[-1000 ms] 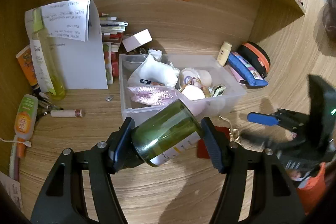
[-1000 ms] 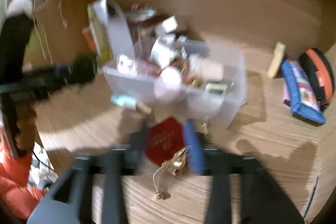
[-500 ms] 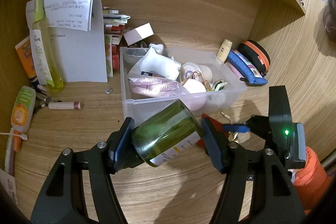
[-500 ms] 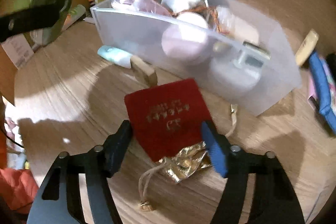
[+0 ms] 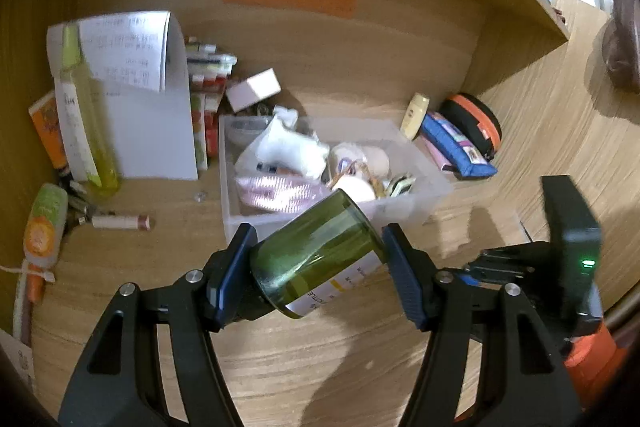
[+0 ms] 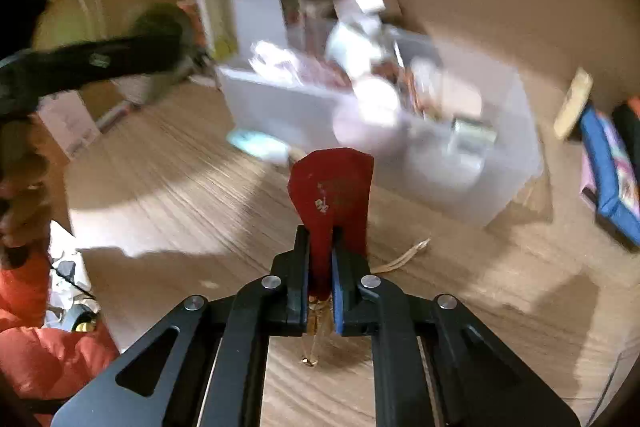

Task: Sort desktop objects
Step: 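Lift the green bottle with the left tool while the right tool lifts the red pouch, then lower the green bottle and red pouch into the clear box and release both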

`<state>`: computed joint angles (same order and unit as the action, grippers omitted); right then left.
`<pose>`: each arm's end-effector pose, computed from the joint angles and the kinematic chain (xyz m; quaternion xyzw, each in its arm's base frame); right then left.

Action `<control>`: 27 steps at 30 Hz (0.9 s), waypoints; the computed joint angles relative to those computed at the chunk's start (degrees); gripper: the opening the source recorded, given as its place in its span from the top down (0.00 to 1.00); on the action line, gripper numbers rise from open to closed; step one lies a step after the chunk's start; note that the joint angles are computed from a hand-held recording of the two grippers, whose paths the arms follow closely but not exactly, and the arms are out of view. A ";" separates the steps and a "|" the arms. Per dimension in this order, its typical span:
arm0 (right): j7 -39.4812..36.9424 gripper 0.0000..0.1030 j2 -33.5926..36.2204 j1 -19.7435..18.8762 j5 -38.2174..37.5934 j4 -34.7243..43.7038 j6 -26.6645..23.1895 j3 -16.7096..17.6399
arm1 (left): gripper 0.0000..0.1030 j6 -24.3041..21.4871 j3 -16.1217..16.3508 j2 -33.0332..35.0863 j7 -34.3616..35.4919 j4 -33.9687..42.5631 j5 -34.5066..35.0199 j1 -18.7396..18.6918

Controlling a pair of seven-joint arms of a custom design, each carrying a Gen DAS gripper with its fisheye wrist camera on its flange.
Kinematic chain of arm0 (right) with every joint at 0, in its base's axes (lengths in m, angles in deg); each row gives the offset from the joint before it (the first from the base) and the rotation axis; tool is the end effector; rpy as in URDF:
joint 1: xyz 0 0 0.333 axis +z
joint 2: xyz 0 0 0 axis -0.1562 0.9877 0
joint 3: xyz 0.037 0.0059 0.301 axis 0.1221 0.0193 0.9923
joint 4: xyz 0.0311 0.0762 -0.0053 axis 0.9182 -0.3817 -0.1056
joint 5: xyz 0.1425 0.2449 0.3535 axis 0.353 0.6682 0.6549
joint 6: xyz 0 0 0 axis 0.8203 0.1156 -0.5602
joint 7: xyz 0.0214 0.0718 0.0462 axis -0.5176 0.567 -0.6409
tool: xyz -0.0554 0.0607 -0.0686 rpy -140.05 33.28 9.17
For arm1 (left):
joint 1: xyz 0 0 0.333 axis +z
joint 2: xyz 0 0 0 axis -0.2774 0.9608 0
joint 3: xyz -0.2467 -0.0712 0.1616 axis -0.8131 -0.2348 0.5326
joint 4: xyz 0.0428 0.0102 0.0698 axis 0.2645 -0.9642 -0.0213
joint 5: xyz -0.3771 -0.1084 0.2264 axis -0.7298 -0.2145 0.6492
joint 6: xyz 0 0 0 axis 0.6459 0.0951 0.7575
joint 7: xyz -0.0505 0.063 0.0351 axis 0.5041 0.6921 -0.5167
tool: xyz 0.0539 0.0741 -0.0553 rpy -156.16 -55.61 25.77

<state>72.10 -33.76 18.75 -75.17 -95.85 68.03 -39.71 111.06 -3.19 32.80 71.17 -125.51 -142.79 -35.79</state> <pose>0.3435 0.3784 0.4708 -0.6588 0.6520 -0.2400 0.2886 0.4809 -0.2157 0.5349 -0.3251 0.8307 -0.4478 0.0609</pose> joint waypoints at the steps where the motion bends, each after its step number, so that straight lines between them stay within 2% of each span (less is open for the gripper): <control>1: 0.55 0.93 -0.74 -0.28 -0.84 0.12 -0.68 0.59 | 0.38 0.63 -0.14 0.05 0.30 0.23 -0.18 -0.13; 5: 1.97 0.93 -1.92 -2.08 -4.38 2.25 -2.42 1.61 | 0.38 1.99 -0.72 2.09 -0.46 2.95 0.40 -0.15; 10: 4.72 0.93 -3.84 -4.80 -8.64 4.08 -4.44 2.43 | 0.38 -0.44 -0.71 4.91 -1.65 6.99 1.30 0.34; 13: 6.17 0.92 -5.07 -6.11 -10.87 4.66 -5.15 2.47 | 0.38 -0.35 -1.67 6.42 -2.75 9.05 2.57 1.02; 18: 7.66 0.92 -4.49 -8.28 -13.37 5.80 -2.70 1.81 | 0.38 -0.08 -2.42 8.49 -2.97 11.59 2.95 1.27; 25: 9.72 0.92 -2.22 -10.68 -16.28 7.42 -2.59 1.75 | 0.38 0.13 -3.64 11.72 -3.94 14.30 4.26 1.97; 27: 10.42 0.92 -1.28 -10.99 -16.69 7.34 -1.44 0.81 | 0.38 0.05 -4.13 12.92 -4.79 15.29 5.13 2.20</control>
<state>82.52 -35.04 7.76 -91.86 -88.51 66.59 -38.89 111.11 -7.32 45.72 66.39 -110.22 -137.67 -33.59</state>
